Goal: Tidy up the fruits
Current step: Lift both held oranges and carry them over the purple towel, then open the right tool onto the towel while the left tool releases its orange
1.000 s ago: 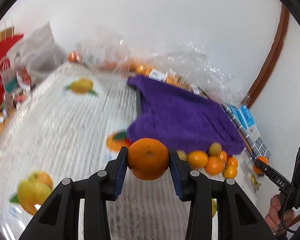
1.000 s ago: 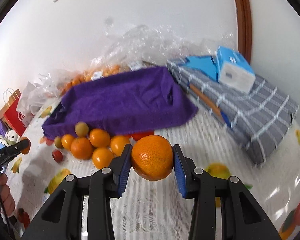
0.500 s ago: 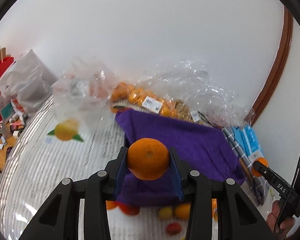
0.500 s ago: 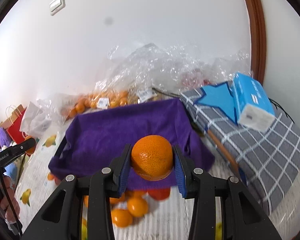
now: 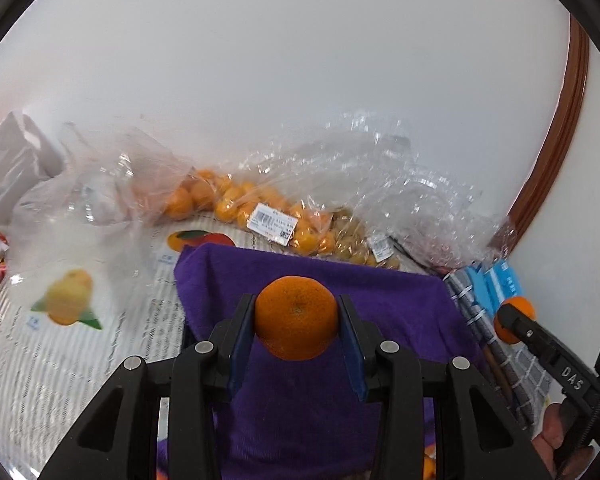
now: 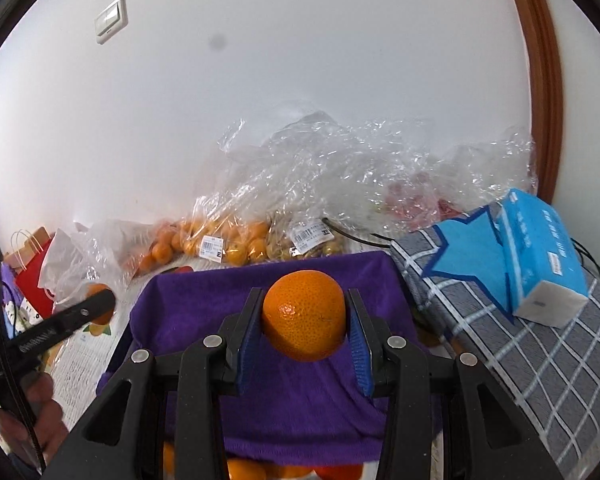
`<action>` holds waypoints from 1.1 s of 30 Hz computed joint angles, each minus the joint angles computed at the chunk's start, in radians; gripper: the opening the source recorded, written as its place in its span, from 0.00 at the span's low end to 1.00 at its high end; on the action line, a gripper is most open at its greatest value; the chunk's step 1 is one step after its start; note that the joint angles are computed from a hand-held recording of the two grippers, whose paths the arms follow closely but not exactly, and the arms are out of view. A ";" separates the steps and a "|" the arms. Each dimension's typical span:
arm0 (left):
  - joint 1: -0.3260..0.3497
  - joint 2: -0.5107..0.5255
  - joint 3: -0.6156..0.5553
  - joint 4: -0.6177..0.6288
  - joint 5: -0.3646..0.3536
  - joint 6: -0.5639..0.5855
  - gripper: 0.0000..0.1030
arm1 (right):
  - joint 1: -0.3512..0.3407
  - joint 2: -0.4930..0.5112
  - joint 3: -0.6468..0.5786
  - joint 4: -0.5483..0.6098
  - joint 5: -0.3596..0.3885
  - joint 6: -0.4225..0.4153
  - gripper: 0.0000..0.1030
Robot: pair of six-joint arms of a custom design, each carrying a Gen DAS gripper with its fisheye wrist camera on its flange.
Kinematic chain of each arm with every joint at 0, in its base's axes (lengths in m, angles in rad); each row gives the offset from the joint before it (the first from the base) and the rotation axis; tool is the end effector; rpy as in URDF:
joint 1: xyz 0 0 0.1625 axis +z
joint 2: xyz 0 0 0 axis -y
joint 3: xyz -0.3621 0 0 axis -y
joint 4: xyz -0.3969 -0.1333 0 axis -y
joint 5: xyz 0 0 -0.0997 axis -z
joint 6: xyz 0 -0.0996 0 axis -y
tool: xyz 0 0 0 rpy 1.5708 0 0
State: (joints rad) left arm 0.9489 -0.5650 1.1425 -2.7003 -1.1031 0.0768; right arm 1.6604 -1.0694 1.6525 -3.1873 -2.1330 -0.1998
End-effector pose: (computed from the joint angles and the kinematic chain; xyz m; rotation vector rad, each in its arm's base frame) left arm -0.3037 -0.7296 0.1163 0.7527 2.5983 -0.9093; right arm 0.1362 -0.6191 0.3040 -0.0409 -2.2844 1.2433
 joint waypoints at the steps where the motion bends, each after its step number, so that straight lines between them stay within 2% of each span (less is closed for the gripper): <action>1: 0.002 0.011 -0.009 0.005 0.003 0.007 0.37 | -0.005 0.009 -0.008 0.004 0.000 0.000 0.39; 5: 0.017 0.040 -0.024 0.033 0.004 0.017 0.37 | -0.026 0.033 -0.016 0.026 -0.011 -0.002 0.39; 13: 0.044 0.052 -0.015 0.053 -0.065 0.032 0.37 | -0.064 0.038 -0.004 0.071 -0.015 0.017 0.39; 33: 0.051 0.071 -0.023 0.080 -0.079 0.063 0.37 | -0.087 0.082 -0.041 0.172 -0.049 0.037 0.39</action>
State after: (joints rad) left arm 1.0001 -0.4941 1.1195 -2.6207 -1.1823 0.1398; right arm 1.5734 -0.9870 1.6116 -3.0156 -2.1823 -0.1628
